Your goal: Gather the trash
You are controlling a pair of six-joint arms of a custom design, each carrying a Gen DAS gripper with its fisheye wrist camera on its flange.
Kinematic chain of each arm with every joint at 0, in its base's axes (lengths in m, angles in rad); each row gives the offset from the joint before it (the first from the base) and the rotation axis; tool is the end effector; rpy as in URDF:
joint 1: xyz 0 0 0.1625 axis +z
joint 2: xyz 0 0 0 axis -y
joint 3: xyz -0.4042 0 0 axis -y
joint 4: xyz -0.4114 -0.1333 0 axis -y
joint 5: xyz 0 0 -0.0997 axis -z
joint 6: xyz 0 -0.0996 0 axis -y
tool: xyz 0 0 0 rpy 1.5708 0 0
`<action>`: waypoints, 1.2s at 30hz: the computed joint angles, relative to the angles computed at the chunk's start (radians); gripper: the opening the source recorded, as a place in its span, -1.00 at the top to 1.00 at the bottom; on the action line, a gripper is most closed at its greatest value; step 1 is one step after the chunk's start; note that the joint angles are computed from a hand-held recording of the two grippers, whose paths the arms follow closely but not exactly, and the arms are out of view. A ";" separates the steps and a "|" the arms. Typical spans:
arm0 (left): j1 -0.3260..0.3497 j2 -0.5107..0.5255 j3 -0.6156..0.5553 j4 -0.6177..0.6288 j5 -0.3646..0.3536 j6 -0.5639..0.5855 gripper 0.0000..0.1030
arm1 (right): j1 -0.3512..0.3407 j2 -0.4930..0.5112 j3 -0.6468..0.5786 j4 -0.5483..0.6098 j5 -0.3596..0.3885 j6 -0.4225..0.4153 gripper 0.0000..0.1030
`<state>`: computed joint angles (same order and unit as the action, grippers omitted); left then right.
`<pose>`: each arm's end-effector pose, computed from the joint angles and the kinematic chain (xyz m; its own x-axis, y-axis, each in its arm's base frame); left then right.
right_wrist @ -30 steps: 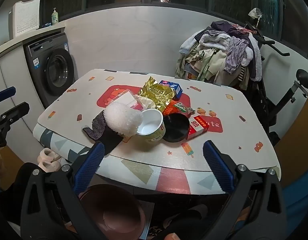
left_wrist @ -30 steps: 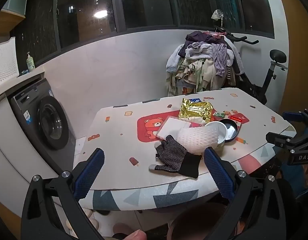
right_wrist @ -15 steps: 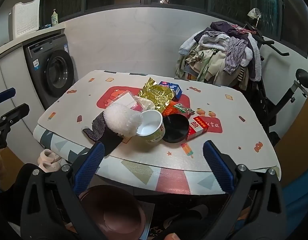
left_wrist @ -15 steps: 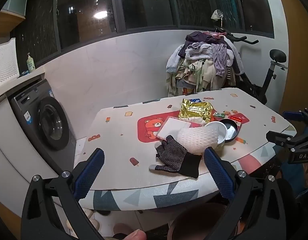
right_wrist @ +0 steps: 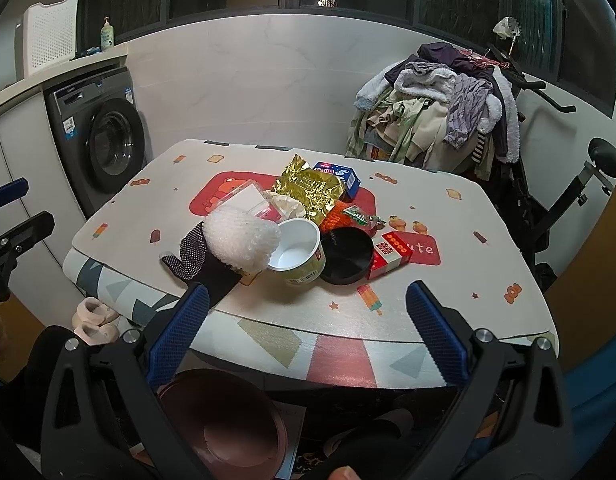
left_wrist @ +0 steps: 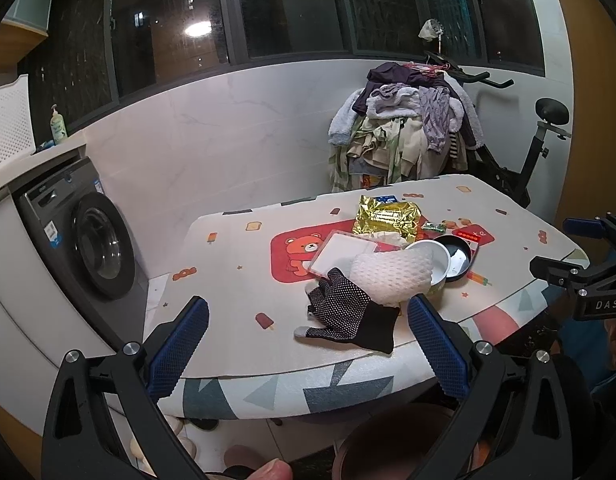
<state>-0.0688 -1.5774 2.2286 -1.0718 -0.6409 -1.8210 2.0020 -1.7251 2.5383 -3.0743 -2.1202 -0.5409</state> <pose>-0.3248 -0.1913 0.2020 -0.5856 -0.1080 -0.8034 0.6462 0.5361 -0.5431 0.2208 -0.2854 0.2610 -0.6174 -0.4073 0.6730 -0.7468 0.5725 -0.3386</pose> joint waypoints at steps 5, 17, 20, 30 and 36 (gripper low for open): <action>-0.001 0.002 0.000 0.003 0.000 -0.005 -0.89 | -0.001 -0.002 0.000 0.001 0.000 -0.001 -0.89; 0.001 0.003 -0.001 0.000 0.003 -0.004 -0.89 | -0.001 -0.004 -0.002 0.007 0.000 -0.001 -0.89; 0.001 0.004 -0.001 0.000 0.003 -0.004 -0.89 | 0.000 0.000 -0.005 0.006 -0.005 -0.003 -0.89; 0.001 0.005 -0.002 0.001 0.003 -0.005 -0.89 | 0.000 0.000 -0.005 0.003 -0.006 -0.004 -0.89; 0.001 0.006 -0.002 0.001 0.003 -0.004 -0.89 | 0.002 0.000 -0.007 0.006 -0.007 -0.003 -0.89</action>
<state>-0.0681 -1.5715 2.2266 -1.0712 -0.6378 -1.8254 2.0036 -1.7246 2.5314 -3.0682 -2.1269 -0.5435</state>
